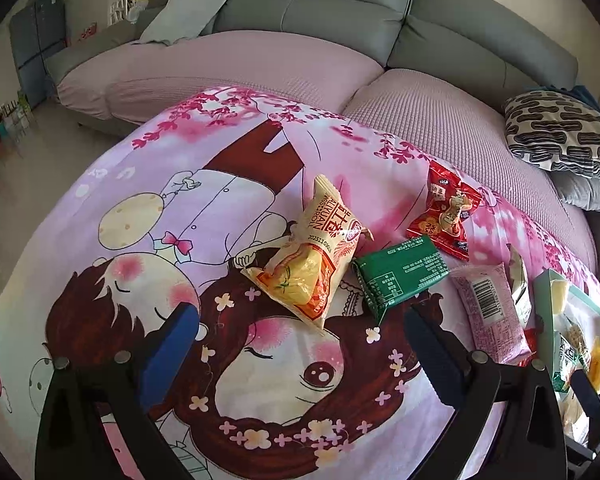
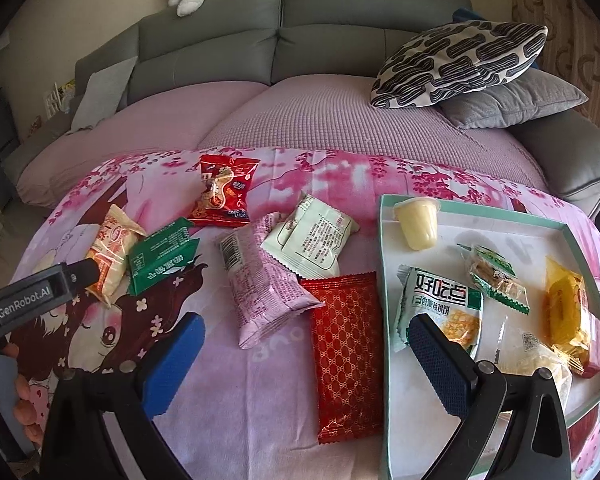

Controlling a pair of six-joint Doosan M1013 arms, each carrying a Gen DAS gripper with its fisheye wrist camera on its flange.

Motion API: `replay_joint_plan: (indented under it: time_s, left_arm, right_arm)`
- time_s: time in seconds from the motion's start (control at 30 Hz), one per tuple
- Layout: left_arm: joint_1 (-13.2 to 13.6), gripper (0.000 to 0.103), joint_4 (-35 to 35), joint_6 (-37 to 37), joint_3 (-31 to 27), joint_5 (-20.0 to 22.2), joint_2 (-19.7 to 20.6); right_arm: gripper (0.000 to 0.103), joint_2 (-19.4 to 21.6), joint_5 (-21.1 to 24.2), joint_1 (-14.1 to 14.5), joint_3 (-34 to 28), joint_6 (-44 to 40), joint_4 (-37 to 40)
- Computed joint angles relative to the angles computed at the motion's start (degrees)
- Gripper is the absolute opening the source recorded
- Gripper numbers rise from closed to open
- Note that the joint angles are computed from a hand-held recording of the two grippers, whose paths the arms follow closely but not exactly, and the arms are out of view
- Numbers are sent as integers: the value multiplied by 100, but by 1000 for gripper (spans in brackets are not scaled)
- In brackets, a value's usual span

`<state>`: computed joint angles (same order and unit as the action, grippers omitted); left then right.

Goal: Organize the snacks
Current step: 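Grasp the pink barcode pack with the left tool while the right reaches the red patterned pack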

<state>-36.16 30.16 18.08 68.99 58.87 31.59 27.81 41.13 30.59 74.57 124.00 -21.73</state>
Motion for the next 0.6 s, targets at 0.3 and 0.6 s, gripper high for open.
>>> replay_joint_plan:
  time_s: [0.3,0.6]
  left_arm:
    - [32,102,-3,117,106,-431,-16]
    - [51,102,-308,415,109,-826,-7]
  right_arm:
    - [103,-11,64,-33,38,36,53]
    - [88,-60,-82,-139,142,-138,536]
